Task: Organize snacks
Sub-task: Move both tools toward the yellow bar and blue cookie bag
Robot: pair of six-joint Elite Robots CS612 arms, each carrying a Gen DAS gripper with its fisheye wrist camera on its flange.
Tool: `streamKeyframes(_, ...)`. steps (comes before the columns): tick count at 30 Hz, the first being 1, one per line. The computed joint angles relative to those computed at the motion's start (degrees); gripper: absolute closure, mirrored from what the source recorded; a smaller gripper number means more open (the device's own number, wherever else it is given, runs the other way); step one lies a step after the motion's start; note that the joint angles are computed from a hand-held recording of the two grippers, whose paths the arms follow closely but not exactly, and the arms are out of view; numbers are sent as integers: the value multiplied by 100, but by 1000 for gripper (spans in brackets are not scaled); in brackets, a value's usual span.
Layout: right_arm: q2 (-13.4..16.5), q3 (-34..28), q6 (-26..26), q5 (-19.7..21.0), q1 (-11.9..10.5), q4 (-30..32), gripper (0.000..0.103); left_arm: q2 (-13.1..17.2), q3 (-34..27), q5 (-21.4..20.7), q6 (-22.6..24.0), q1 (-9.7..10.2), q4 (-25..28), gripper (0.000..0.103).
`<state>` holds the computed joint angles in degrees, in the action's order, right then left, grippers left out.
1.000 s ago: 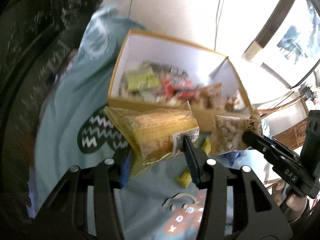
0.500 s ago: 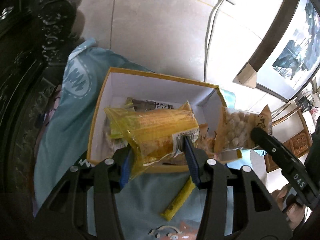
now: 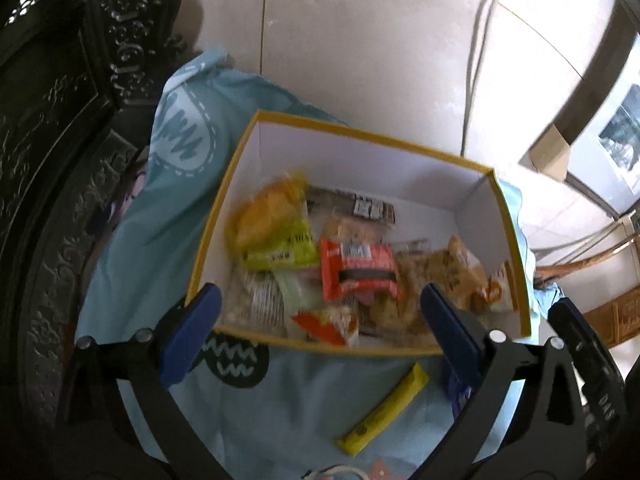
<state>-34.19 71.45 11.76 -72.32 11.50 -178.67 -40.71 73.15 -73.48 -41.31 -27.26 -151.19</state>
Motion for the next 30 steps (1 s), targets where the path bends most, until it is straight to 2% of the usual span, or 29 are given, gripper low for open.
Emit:
streamKeyframes(8, -251, 645, 70, -179, -172, 39, 45, -180, 575, -57, 278, -179, -237, 2)
streamKeyframes(11, -281, 782, 31, -359, -209, 272, 45, -170, 703, -424, 153, -183, -37, 2)
streamKeyframes(16, -231, 861, -78, -507, -217, 725, 45, -144, 891, -471, 110, -263, 152, 2)
streamKeyframes(19, -147, 764, -261, -569, -162, 977, 45, -120, 985, -689, -60, -263, 263, 2)
streamKeyframes(25, 45, 436, -577, -680, -10, 1321, 45, -157, 1076, -664, -46, -266, 335, 2)
streamKeyframes(29, 232, 139, -851, -1159, 122, 1489, 41, -182, 1109, -663, -121, -245, 333, 2)
streamKeyframes(30, 288, 80, -977, -1319, 158, 1448, 34, -178, 1111, -662, -130, -246, 352, 2)
